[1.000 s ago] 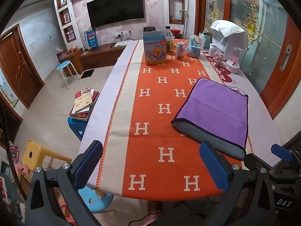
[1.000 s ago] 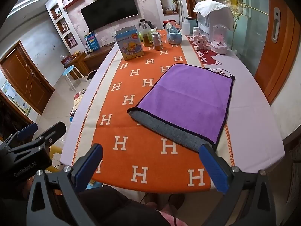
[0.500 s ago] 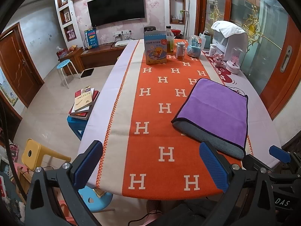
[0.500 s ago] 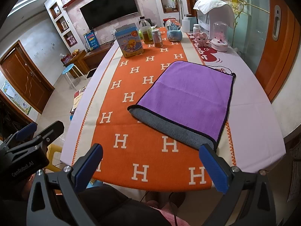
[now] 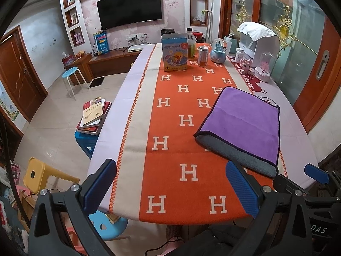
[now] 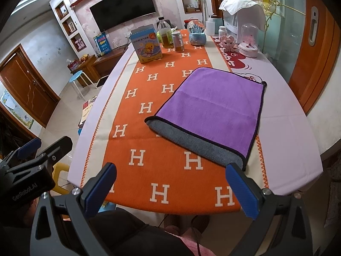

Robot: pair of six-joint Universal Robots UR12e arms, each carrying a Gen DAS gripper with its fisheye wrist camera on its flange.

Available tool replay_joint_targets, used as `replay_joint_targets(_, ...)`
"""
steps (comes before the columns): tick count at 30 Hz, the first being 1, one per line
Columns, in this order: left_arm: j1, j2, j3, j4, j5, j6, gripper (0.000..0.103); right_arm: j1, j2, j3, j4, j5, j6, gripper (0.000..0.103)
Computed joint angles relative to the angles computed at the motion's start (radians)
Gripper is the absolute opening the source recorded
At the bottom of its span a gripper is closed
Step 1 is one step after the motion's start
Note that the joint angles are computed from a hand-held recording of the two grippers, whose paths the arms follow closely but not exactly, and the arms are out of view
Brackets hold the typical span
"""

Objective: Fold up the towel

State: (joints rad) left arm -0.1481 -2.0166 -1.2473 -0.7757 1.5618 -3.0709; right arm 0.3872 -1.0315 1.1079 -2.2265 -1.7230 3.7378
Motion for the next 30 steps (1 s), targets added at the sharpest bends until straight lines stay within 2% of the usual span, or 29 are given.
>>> replay_joint_targets(13,0.024,0.002,0.002,-0.039,-0.084,0.051,0.101,0.028,0.005,-0.016,0.052,-0.058,0.045,0.102)
replay_joint_targets(18,0.035,-0.005,0.012,-0.062,-0.121,0.099,0.101,0.035,0.008,-0.021,0.056,-0.073,0.057,0.102)
replay_joint_targets(30,0.063,-0.033,0.044,-0.097,-0.192,0.218,0.101,0.068,0.033,-0.044,0.032,-0.154,0.152,0.102)
